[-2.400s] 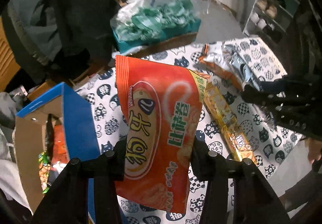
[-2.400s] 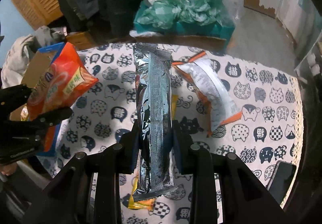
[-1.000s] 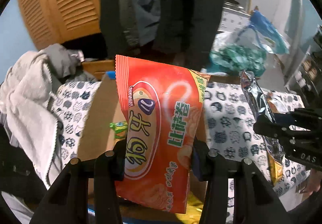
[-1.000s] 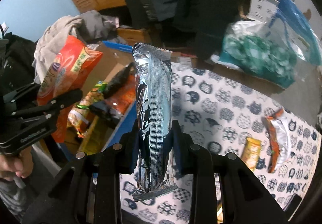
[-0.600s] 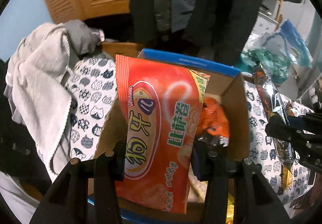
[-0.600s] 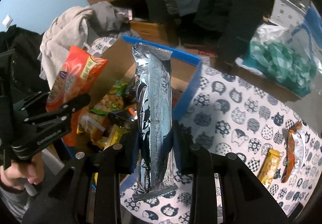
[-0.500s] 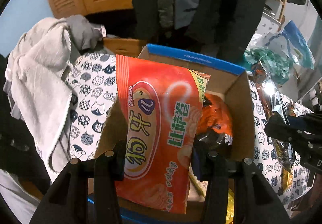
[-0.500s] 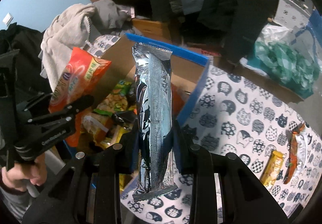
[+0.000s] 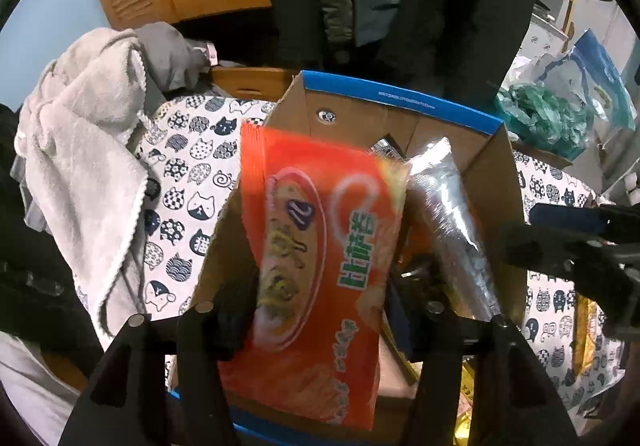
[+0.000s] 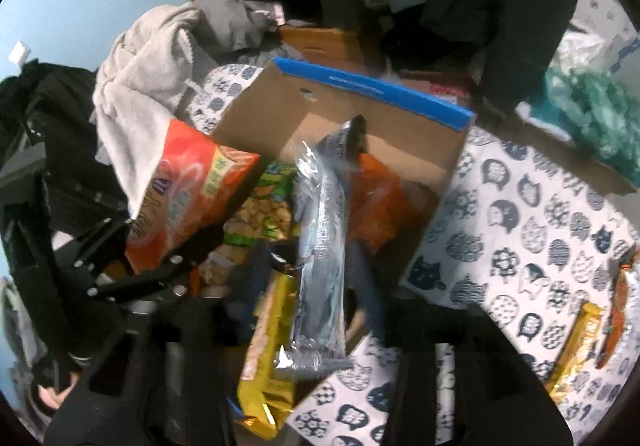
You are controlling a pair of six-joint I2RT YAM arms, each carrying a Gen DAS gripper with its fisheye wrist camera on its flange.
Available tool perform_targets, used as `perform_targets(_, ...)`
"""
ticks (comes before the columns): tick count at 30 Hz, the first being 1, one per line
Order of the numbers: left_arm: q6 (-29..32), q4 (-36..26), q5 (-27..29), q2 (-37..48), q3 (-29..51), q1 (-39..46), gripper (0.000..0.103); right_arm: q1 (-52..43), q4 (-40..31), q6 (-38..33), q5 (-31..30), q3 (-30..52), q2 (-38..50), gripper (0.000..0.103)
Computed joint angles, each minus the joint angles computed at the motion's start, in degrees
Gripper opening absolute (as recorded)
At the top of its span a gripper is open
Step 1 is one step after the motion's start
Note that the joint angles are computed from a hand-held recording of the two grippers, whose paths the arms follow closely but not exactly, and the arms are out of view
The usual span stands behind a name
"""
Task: Organize snacks
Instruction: 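Open both tools, releasing the red-orange and silver bags into the box, then move both tools back toward the yellow bar and remaining snacks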
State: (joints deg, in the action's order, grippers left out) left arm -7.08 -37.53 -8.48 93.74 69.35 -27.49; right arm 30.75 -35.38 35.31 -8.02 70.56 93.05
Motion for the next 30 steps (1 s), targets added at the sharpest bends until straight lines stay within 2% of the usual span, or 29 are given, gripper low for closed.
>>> perform_targets(4, -0.01, -0.48, 0.69, -0.18, 0.50, -0.23, 0.060, 0.47, -1.30, -0.01, 2.28, -0.58, -0.91, 0.066)
perform_targets(7, 0.25, 0.38, 0.39, -1.73, 0.34, -1.23, 0.074, 0.35, -1.77, 0.18, 3.17, -1.60, -2.64, 0.067)
perform_targets(10, 0.61, 1.52, -1.11, -3.19, -0.06, -2.78, 0.076, 0.51, -2.85, -0.27, 5.25, -2.57, -4.65, 0.072)
perform_targets(13, 1.04, 1.80, -1.66, -3.73, 0.11, -4.33, 0.080, 0.64, -3.97, -0.85, 6.98, -3.87, -7.15, 0.073)
perform_targets(21, 0.79, 1.58, -2.52, -3.39, 0.77, -8.28, 0.080, -0.41, -6.98, -1.34, 10.63, -8.77, -14.62, 0.074)
perform_targets(30, -1.79, -0.04, -2.09, -1.61, 3.62, -13.93, 0.080, -5.30, -10.13, -2.32, 11.13, -16.72, -24.25, 0.074)
